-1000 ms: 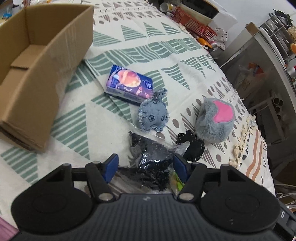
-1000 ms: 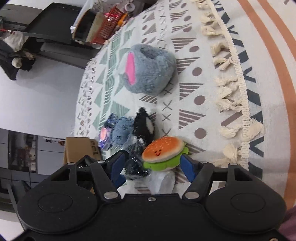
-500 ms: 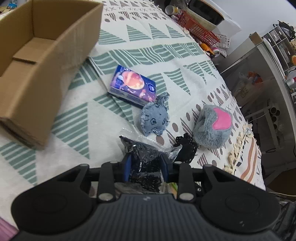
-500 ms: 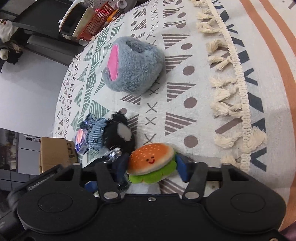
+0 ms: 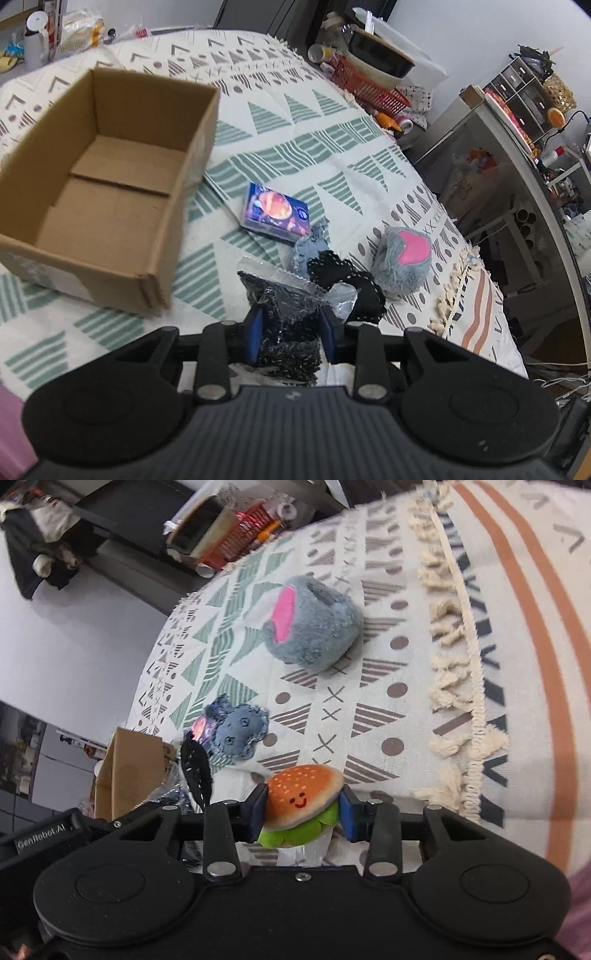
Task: Organize soft objects
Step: 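Carry the bead bag with left tool while right tool carries the burger plush over the cardboard box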
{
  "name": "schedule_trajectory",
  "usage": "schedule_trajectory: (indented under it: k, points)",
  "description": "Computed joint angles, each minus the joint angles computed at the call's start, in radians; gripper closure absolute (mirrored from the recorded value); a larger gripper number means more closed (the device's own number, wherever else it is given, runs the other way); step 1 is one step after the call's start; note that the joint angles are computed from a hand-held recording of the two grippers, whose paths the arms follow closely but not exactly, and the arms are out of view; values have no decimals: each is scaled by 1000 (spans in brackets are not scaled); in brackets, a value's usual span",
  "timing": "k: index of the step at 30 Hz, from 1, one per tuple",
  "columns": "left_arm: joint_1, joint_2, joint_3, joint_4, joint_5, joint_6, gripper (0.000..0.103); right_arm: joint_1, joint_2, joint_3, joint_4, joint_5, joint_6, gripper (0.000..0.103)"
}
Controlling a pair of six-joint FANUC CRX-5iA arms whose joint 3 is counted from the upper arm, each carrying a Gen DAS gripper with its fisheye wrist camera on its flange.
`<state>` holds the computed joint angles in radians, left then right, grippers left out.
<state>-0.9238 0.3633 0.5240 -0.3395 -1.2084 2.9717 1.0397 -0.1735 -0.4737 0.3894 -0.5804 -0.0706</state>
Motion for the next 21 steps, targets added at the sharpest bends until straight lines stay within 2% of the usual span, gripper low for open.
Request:
schedule_trajectory:
  k: [7,21]
  points:
    - [-16,-50,-10,-52,-61,-33,72,46,-53,-18,87,-73,-67,63]
    - [8,-213,-135,-114,-66,-42,72,95,-65,7,174,-112,-92,63]
